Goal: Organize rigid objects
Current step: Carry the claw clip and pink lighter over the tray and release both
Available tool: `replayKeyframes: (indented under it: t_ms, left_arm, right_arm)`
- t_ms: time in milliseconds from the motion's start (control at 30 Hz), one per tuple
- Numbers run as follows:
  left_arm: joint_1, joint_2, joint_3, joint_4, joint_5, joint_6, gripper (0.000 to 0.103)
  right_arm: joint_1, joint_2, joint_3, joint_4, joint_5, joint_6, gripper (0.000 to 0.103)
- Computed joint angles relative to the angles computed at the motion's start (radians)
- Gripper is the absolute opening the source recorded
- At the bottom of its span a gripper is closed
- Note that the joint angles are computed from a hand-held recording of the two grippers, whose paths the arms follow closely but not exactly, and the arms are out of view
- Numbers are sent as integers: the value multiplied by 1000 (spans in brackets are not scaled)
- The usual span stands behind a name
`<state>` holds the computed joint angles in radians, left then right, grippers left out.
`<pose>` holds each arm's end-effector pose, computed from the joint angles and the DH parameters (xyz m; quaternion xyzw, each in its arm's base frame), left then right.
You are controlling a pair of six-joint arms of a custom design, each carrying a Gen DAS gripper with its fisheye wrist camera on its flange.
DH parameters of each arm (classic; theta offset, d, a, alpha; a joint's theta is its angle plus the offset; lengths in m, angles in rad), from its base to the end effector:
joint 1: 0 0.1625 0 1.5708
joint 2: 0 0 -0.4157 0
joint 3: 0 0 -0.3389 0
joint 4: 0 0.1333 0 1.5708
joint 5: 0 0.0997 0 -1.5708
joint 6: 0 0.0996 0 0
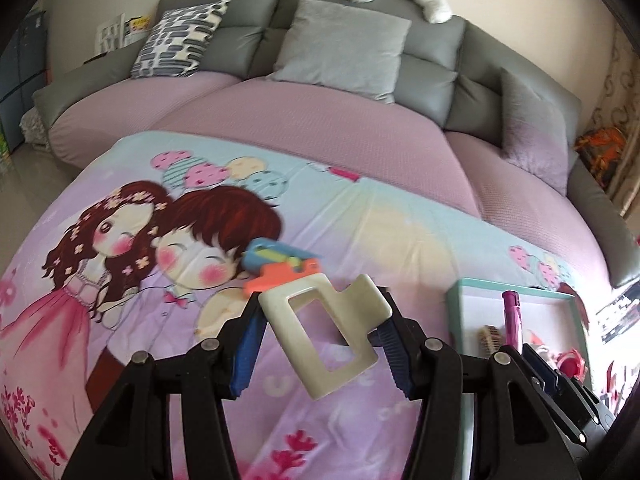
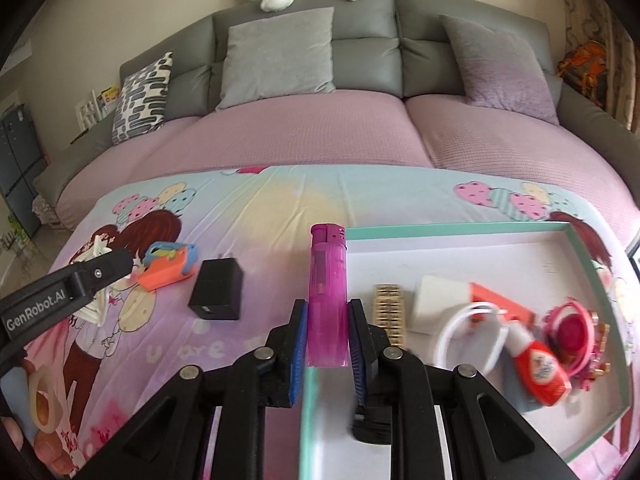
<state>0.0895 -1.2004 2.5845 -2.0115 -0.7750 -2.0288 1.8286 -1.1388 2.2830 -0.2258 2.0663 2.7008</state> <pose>-0.1964 -0.2229 0.0954 -0.0525 0.8382 -0.4161 0.3486 0.1566 -0.2568 0.1013 0.2405 -0.8898 0.2881 0.2597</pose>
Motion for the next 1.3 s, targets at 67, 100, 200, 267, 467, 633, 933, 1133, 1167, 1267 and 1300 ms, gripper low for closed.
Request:
replayKeyframes:
  t_ms: [67, 100, 200, 267, 467, 633, 933, 1133, 1167, 1267, 1300]
  left_arm:
    - [2, 33, -23, -17, 11, 34, 57]
    - [2, 48, -34, -20, 14, 47, 57]
    - [8, 95, -60, -64, 26, 99, 57]
    - [11, 129, -70, -118, 34, 142, 57]
    - [21, 256, -131, -260, 44, 287, 57]
    - [29, 360, -186, -369, 35, 419, 57]
    - [40, 481, -260, -465, -1, 566, 57]
    - [47, 530, -295, -482, -23, 620, 57]
    - [48, 534, -298, -484, -25, 625, 57]
    - [54, 546, -306, -485, -30, 631, 57]
    - [56, 551, -309, -485, -32, 633, 57]
  right_arm:
    - [-23, -39, 9, 12, -6, -6, 21]
    - [-36, -57, 14, 18, -14, -7, 21]
    - [-90, -120, 28, 44, -46, -20, 21]
    - [-122, -157, 33, 54, -54, -34, 21]
    - [-244, -299, 49, 96, -82, -81, 21]
    - [-338, -387, 52, 124, -115, -106, 21]
    - [-440, -450, 44, 171, -181, -132, 21]
    - [-451, -431, 40, 178, -187, -147, 21]
    - [-448, -425, 39, 177, -182, -150, 21]
    - [-452, -411, 33, 184, -189, -152, 21]
    - [-454, -406, 32, 185, -189, -152, 21]
